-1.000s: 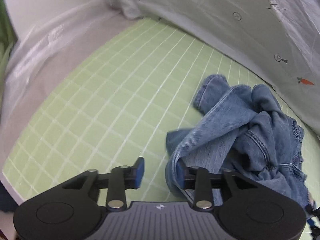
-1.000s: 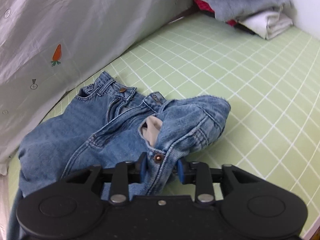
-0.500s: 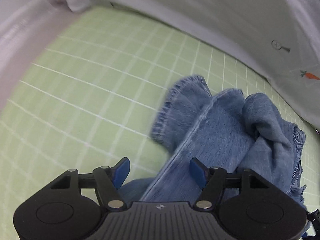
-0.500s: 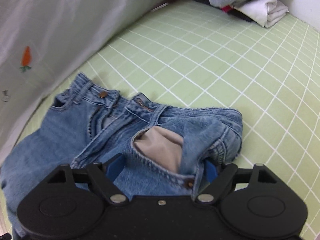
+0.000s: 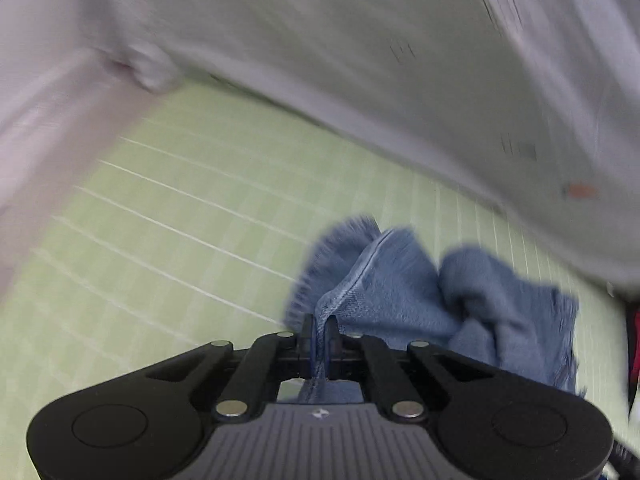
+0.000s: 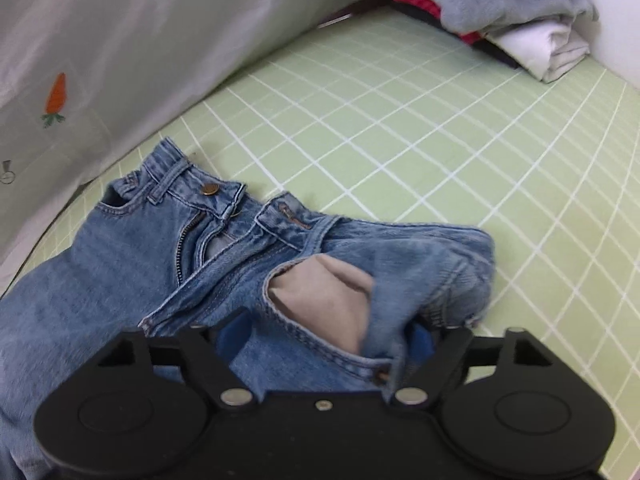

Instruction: Fold clothes

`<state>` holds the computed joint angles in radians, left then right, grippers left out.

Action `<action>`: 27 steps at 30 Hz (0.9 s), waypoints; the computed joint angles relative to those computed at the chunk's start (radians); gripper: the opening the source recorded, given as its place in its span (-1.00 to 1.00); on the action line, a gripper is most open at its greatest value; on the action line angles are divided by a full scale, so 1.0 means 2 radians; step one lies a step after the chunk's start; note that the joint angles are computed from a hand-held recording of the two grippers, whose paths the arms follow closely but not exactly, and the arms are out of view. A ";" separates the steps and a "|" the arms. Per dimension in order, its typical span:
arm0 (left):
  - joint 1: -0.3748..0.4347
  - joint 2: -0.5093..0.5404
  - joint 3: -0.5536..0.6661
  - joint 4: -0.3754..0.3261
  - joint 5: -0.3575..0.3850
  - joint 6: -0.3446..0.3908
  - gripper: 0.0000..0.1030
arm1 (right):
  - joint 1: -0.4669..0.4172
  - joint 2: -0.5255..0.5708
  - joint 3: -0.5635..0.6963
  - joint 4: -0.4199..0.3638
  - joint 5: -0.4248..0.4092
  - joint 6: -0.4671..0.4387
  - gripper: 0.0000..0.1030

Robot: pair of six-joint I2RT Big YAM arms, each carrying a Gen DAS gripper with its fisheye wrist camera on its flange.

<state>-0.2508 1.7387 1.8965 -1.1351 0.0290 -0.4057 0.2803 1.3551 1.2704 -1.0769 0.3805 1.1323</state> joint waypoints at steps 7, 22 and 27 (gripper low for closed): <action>0.024 -0.115 -0.119 -0.012 -0.197 -0.040 -0.88 | 0.035 -0.065 -0.044 -0.015 0.038 0.027 0.44; 0.013 -0.122 -0.131 -0.024 -0.135 -0.092 0.25 | -0.001 -0.079 -0.101 0.106 -0.014 0.089 0.71; -0.002 -0.100 -0.109 -0.026 -0.138 -0.083 0.26 | -0.024 -0.077 -0.107 0.151 -0.020 0.002 -0.67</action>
<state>-0.2549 1.5386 1.6790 -1.1873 -0.2477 -0.5719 0.2322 1.2014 1.0565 -0.7758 0.3396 1.1356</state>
